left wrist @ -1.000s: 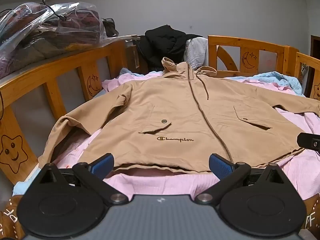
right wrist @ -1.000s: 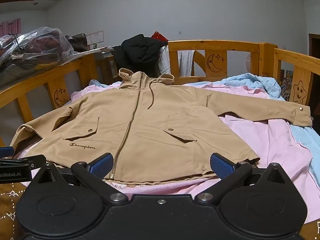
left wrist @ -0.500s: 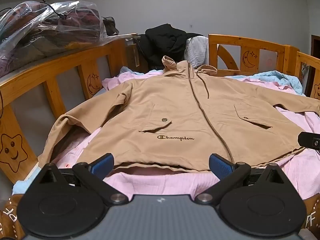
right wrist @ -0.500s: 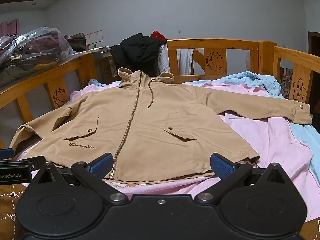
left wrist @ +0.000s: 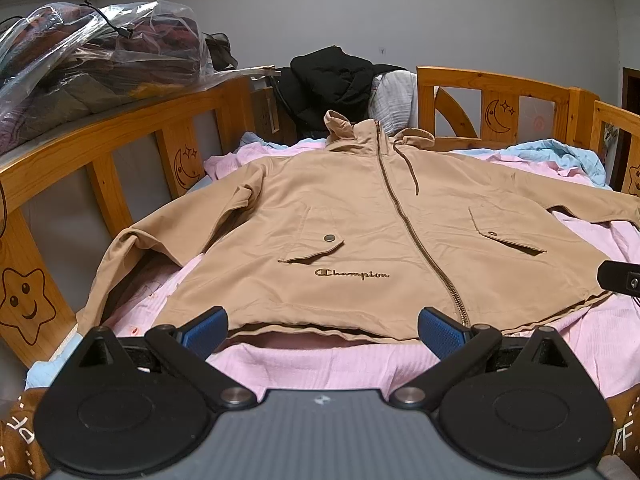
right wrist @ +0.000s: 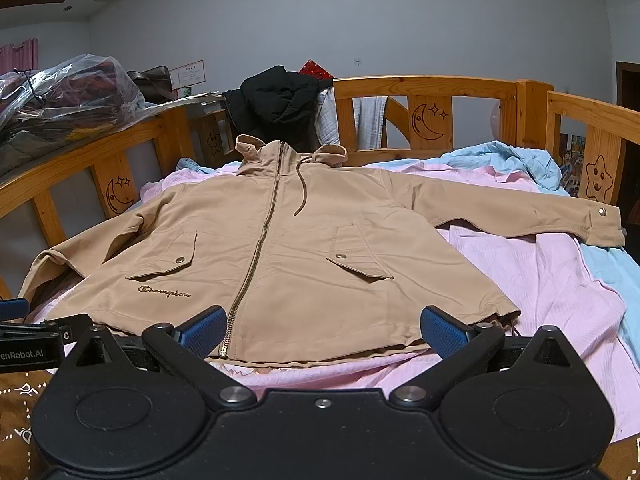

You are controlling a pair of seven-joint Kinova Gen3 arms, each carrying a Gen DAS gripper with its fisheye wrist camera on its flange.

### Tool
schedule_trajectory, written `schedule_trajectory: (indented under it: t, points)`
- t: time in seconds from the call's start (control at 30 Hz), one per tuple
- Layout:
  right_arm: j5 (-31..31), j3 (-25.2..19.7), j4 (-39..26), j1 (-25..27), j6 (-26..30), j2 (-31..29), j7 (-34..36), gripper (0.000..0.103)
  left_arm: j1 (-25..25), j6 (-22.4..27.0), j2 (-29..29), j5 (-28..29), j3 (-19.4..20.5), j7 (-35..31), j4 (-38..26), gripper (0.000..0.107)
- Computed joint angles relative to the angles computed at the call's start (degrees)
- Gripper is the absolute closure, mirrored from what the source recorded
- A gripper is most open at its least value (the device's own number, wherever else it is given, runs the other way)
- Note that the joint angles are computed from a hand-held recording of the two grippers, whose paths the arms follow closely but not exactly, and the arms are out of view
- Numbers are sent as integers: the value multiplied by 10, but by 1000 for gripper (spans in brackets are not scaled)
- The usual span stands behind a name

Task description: Fold large clothes

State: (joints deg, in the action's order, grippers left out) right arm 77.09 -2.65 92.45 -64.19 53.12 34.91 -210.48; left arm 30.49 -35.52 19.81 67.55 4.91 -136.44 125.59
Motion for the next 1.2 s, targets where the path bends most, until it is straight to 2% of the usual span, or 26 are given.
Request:
schedule_trajectory:
  t: [0.63, 1.2]
  points:
    - [-2, 0, -2, 0, -1, 1, 1, 0, -1, 1, 0, 6, 1, -7, -2, 5]
    - [-5, 2, -3, 0, -4, 2, 3, 0, -4, 6, 5, -15, -7, 16, 7, 5]
